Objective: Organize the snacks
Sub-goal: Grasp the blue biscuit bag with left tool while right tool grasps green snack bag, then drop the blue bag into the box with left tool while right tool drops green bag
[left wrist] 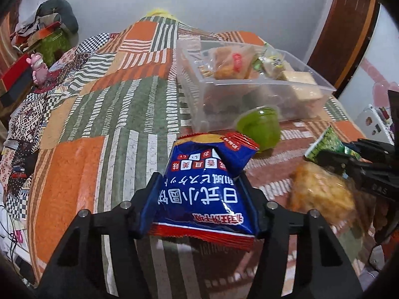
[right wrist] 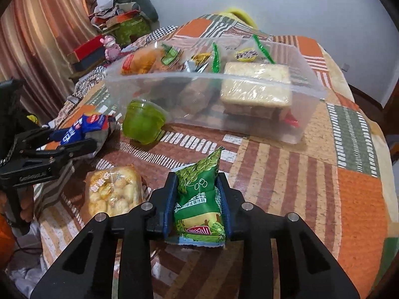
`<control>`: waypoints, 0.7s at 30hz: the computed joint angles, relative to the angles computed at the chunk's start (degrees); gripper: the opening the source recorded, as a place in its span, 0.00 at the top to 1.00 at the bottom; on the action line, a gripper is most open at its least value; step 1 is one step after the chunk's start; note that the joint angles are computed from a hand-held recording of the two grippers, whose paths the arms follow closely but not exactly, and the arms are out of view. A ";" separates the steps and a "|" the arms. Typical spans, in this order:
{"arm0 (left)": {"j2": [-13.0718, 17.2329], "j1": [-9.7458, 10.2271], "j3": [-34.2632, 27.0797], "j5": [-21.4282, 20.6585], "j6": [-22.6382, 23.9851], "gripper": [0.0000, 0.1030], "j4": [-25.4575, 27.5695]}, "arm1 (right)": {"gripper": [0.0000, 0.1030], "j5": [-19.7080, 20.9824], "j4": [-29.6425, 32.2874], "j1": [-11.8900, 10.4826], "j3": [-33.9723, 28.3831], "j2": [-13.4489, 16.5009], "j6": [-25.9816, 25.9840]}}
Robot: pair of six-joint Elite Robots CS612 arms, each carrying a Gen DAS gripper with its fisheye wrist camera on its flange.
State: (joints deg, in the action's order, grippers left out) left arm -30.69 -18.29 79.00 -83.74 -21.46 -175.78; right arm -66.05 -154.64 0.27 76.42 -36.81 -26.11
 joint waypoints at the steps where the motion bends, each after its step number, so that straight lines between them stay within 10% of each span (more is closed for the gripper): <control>1: -0.23 -0.11 0.32 0.10 0.07 0.49 -0.36 | 0.73 0.03 -0.72 -0.12 0.18 -0.15 0.27; 21: -2.03 -0.38 -1.20 2.21 1.58 0.51 -10.29 | 0.74 2.49 -12.95 -0.93 -3.00 0.03 7.55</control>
State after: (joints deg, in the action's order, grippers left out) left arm -32.72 -18.67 77.81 -81.54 -19.88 -186.06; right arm -63.56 -167.59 -0.66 73.42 -36.78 -18.56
